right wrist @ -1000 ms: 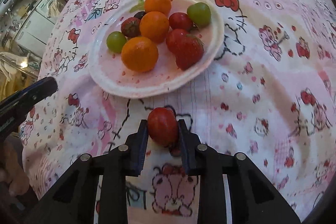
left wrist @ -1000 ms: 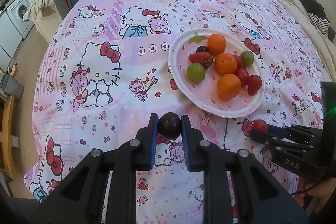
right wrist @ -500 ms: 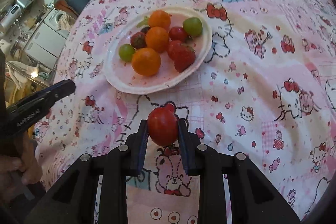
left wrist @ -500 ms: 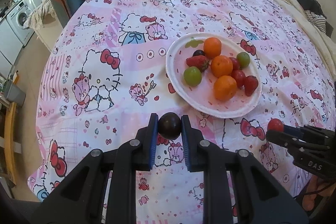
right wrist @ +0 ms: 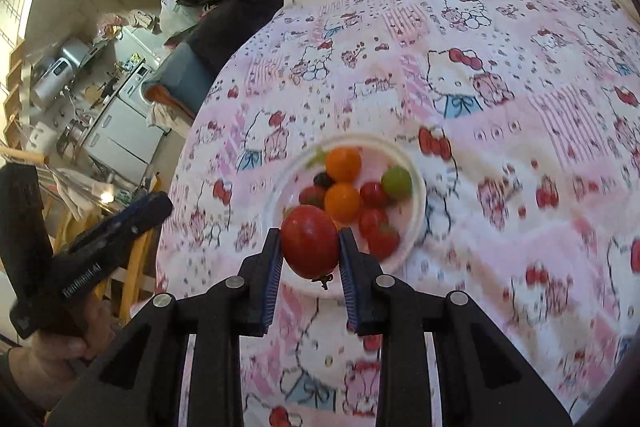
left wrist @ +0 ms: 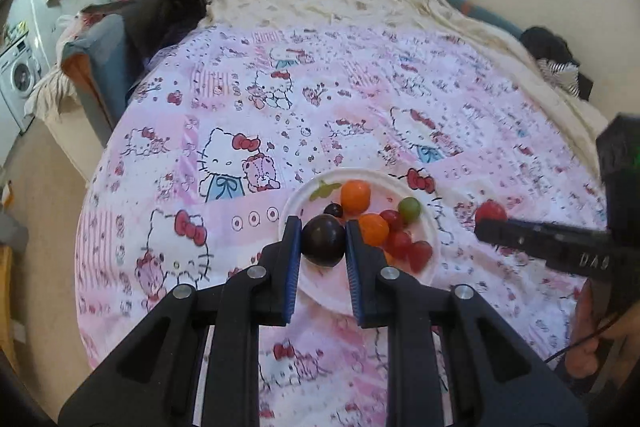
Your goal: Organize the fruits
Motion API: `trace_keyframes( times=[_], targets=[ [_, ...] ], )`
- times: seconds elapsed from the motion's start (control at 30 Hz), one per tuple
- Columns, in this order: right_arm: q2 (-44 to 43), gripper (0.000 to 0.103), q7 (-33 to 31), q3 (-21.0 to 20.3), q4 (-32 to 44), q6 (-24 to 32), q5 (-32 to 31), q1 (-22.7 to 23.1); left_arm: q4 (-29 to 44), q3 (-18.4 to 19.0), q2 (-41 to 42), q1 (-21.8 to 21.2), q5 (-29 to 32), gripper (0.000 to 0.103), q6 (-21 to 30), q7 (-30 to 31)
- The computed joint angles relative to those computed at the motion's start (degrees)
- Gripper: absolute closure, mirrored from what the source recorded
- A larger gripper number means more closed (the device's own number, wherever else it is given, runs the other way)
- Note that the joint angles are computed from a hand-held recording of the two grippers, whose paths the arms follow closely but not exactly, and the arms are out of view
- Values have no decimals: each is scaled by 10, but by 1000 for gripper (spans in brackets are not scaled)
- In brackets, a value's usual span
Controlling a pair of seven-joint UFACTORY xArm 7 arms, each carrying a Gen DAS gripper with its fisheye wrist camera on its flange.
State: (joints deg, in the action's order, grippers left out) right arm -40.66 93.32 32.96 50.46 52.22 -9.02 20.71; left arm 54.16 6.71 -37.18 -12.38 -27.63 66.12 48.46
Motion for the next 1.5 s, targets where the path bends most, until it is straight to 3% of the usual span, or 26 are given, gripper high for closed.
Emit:
trace_keyframes(
  times=[0.23,0.37,0.63,0.7,0.87,1.13,1.2,1.27,1.5],
  targets=[
    [12,74,-42,-51,-51,-35,11,4,-43,-42,25,-19,27,85,-34,13],
    [17,74,-41,-69,-85,-55,32,9,-87,-62,21,-26,45,85,-79,18],
    [18,73,-26,-79,-120,-77,57,23,-98,-64,47,-26,63,83,-109,-21],
    [18,73,-25,-81,-122,-78,59,24,-99,-70,49,-25,77,79,-110,-28],
    [26,72,-27,-86,-124,-88,62,25,-104,-66,43,-28,78,32,-116,-38],
    [31,71,-25,-88,-130,-108,64,26,-90,-58,47,-31,72,29,-102,-46],
    [33,62,-28,-90,-126,-104,63,26,-88,-55,46,-31,67,29,-101,-46],
    [30,21,-22,-82,-118,-94,54,19,-93,-54,38,-30,61,29,-108,-46],
    [26,17,-23,-62,-77,-43,9,-2,-88,-41,27,-28,37,29,-122,-56]
  ],
)
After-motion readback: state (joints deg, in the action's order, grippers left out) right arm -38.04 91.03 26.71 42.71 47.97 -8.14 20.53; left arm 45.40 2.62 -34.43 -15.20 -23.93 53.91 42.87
